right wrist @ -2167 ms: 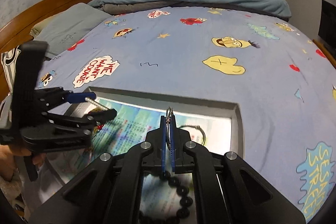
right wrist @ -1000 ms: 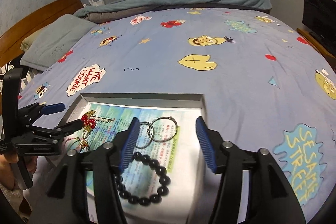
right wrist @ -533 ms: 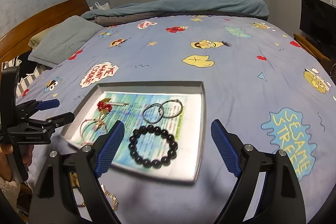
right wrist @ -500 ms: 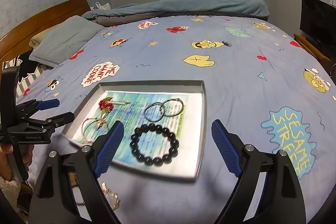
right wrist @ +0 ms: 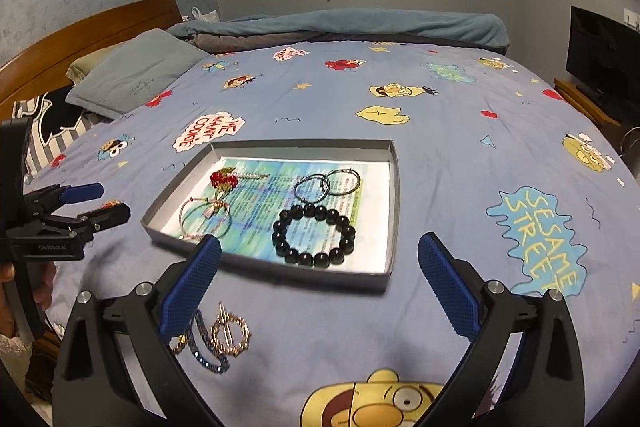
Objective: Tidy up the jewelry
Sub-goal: 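Move both open grippers back over the remaining jewelry pile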
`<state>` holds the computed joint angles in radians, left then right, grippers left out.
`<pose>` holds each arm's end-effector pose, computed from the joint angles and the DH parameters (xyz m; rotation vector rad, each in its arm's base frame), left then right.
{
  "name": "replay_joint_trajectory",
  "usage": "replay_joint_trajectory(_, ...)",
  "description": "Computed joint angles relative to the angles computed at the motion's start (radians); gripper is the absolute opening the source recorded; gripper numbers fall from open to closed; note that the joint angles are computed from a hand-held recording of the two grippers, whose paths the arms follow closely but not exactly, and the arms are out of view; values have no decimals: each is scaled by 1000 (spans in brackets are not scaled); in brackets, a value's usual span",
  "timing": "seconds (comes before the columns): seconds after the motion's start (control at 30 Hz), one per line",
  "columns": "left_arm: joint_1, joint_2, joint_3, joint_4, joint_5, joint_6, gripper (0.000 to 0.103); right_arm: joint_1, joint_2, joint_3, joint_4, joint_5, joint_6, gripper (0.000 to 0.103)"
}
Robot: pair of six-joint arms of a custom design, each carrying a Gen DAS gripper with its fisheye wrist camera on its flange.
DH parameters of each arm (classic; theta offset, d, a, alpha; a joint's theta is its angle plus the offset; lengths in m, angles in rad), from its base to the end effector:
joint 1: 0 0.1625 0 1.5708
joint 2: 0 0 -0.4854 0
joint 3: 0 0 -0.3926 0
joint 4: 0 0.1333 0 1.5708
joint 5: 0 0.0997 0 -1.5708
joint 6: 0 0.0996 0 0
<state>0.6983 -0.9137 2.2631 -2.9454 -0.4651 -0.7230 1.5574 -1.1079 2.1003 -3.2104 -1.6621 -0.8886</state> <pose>-0.2274 -0.4811 0.1217 0.1469 2.1899 -0.9887 0.1166 -0.5723 0.2491 1.0986 -2.4450 0.7556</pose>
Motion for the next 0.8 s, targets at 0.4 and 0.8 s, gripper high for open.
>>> replay_joint_trajectory(0.4,-83,19,108,-17,34,-121,96,-40,-6,108,-124,19,-47,97)
replay_joint_trajectory(0.8,-102,144,171,-203,-31,-64,96,-66,23,173,-180,11,-120,97)
